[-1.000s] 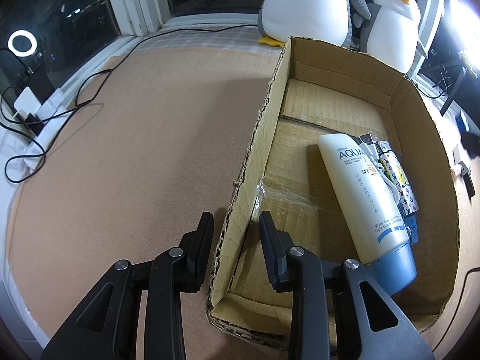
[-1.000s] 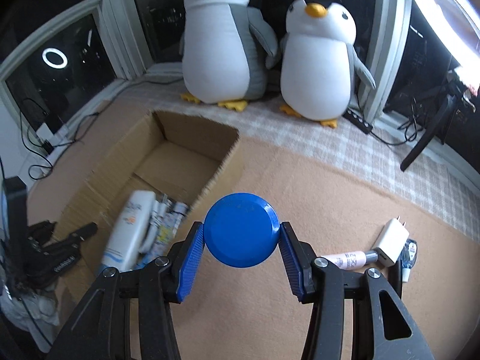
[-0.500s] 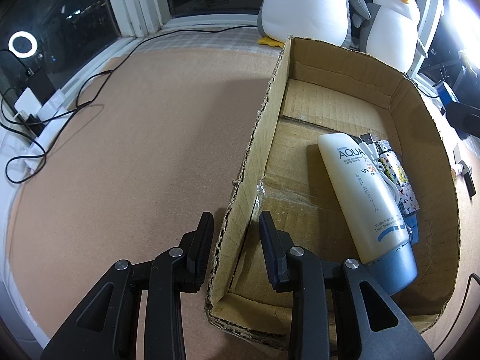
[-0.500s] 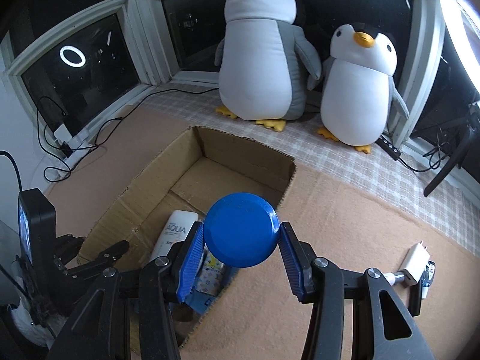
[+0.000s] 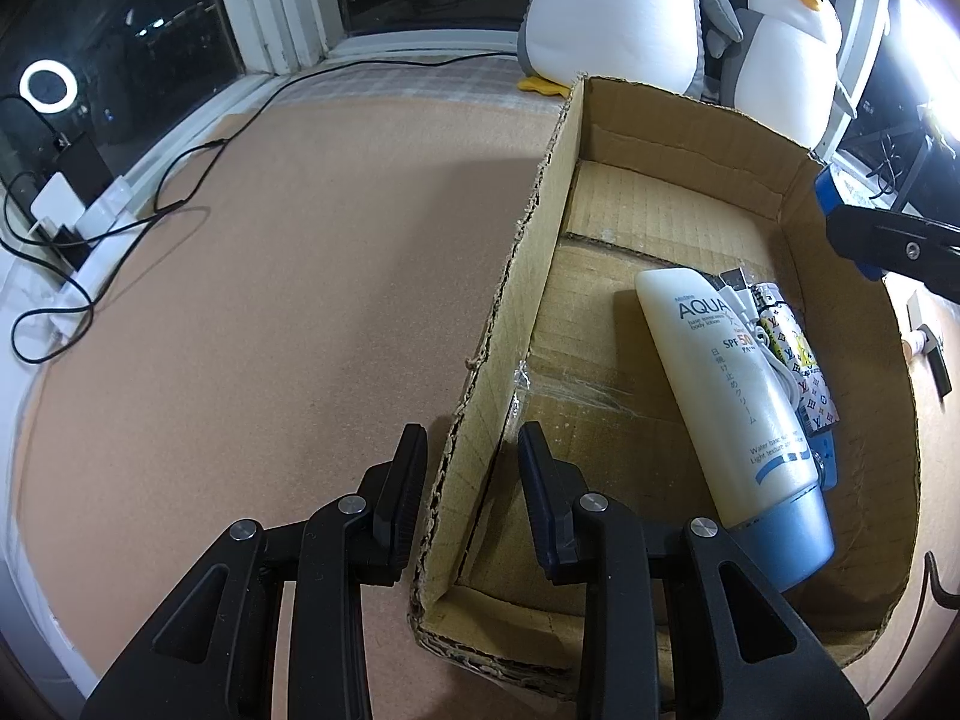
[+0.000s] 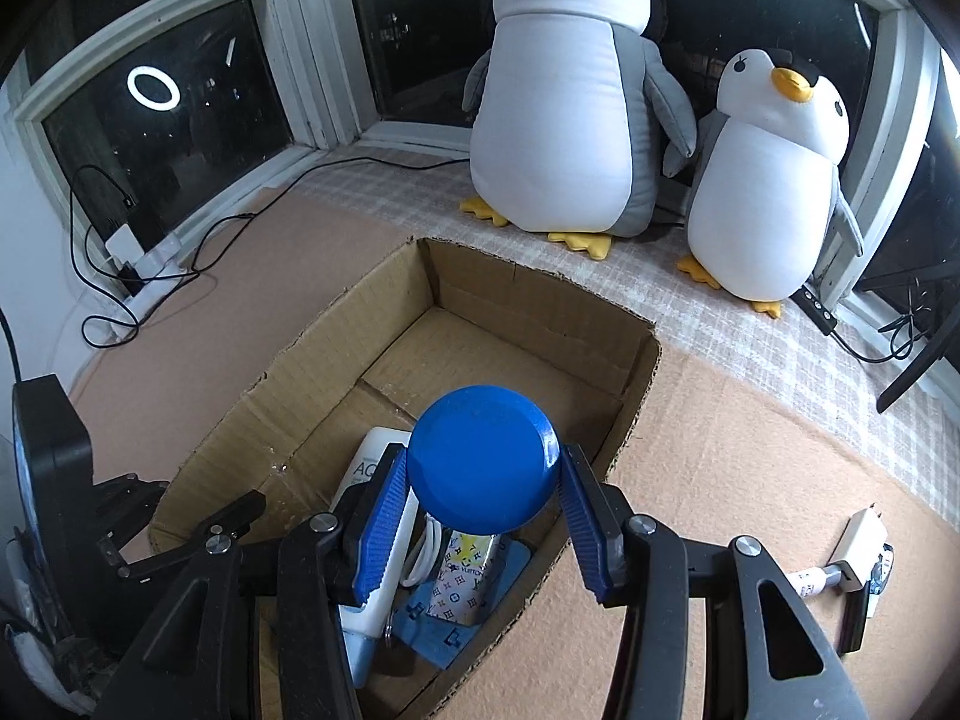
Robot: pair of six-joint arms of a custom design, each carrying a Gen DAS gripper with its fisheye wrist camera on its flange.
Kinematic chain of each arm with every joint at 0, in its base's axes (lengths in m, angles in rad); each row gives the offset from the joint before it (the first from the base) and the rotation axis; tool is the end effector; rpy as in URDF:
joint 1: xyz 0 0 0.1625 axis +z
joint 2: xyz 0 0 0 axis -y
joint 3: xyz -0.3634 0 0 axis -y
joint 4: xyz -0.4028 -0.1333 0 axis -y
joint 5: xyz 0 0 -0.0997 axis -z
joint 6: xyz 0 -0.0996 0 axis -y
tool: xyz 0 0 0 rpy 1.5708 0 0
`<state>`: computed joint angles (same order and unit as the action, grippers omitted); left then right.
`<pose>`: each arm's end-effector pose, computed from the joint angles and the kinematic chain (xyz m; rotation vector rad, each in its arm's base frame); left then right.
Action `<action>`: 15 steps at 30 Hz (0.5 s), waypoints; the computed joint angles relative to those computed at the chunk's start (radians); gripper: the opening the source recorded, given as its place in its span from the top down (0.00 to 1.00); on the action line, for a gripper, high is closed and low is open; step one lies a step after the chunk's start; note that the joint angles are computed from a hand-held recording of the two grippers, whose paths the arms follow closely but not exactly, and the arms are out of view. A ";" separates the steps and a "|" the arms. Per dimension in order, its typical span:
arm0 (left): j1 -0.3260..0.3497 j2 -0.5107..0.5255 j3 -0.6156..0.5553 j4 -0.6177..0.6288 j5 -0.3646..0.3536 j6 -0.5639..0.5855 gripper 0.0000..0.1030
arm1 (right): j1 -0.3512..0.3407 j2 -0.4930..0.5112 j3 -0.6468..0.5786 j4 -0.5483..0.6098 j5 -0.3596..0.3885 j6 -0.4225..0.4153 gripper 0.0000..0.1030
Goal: Organize rigid objects
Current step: 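Carry the blue mirror into the box and open the right gripper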
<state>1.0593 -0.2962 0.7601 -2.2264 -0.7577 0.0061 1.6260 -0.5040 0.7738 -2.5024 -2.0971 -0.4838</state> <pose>-0.2214 -0.8146 0.0401 0.5091 2.3043 -0.4733 0.1294 -0.8321 0.2240 0.4277 -2.3878 0.6724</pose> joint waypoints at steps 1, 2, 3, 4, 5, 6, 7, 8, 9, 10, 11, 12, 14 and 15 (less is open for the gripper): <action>0.000 0.000 0.001 -0.002 0.000 0.001 0.71 | -0.001 0.002 -0.003 0.002 -0.001 0.000 0.55; 0.000 -0.001 0.002 -0.004 0.000 0.001 0.71 | -0.001 0.005 -0.007 0.005 -0.002 0.002 0.55; 0.000 -0.001 0.002 -0.004 0.000 0.001 0.71 | -0.001 0.007 -0.011 0.008 -0.002 0.002 0.55; 0.000 -0.001 0.002 -0.004 0.000 0.001 0.71 | -0.001 0.009 -0.013 0.011 -0.002 0.002 0.55; 0.000 0.000 0.001 -0.003 0.000 0.001 0.71 | -0.001 0.011 -0.016 0.013 -0.003 0.000 0.55; 0.000 0.000 0.002 -0.004 0.000 0.002 0.71 | 0.000 0.012 -0.018 0.014 -0.005 -0.001 0.55; 0.000 0.000 0.001 -0.003 0.000 0.001 0.71 | 0.000 0.013 -0.019 0.016 -0.004 -0.004 0.55; 0.000 -0.001 0.003 -0.004 0.000 0.001 0.71 | 0.000 0.016 -0.022 0.017 -0.005 -0.007 0.55; 0.000 -0.001 0.003 -0.004 0.000 0.001 0.71 | 0.001 0.018 -0.024 0.017 -0.007 -0.009 0.55; 0.000 -0.001 0.003 -0.005 0.000 0.002 0.71 | 0.002 0.019 -0.025 0.019 -0.007 -0.011 0.55; 0.000 0.000 0.002 -0.004 0.000 0.002 0.71 | 0.002 0.020 -0.026 0.019 -0.007 -0.014 0.55; 0.000 -0.001 0.003 -0.004 -0.001 0.001 0.71 | 0.003 0.022 -0.027 0.018 -0.008 -0.017 0.55; 0.000 -0.001 0.003 -0.005 -0.002 -0.001 0.71 | 0.006 0.025 -0.025 0.003 -0.018 -0.028 0.55; 0.000 -0.001 0.003 -0.005 -0.002 -0.001 0.71 | 0.007 0.025 -0.023 -0.002 -0.019 -0.033 0.52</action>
<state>1.0593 -0.2973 0.7634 -2.2315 -0.7593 0.0054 1.6333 -0.4786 0.7505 -2.5049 -2.1165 -0.5168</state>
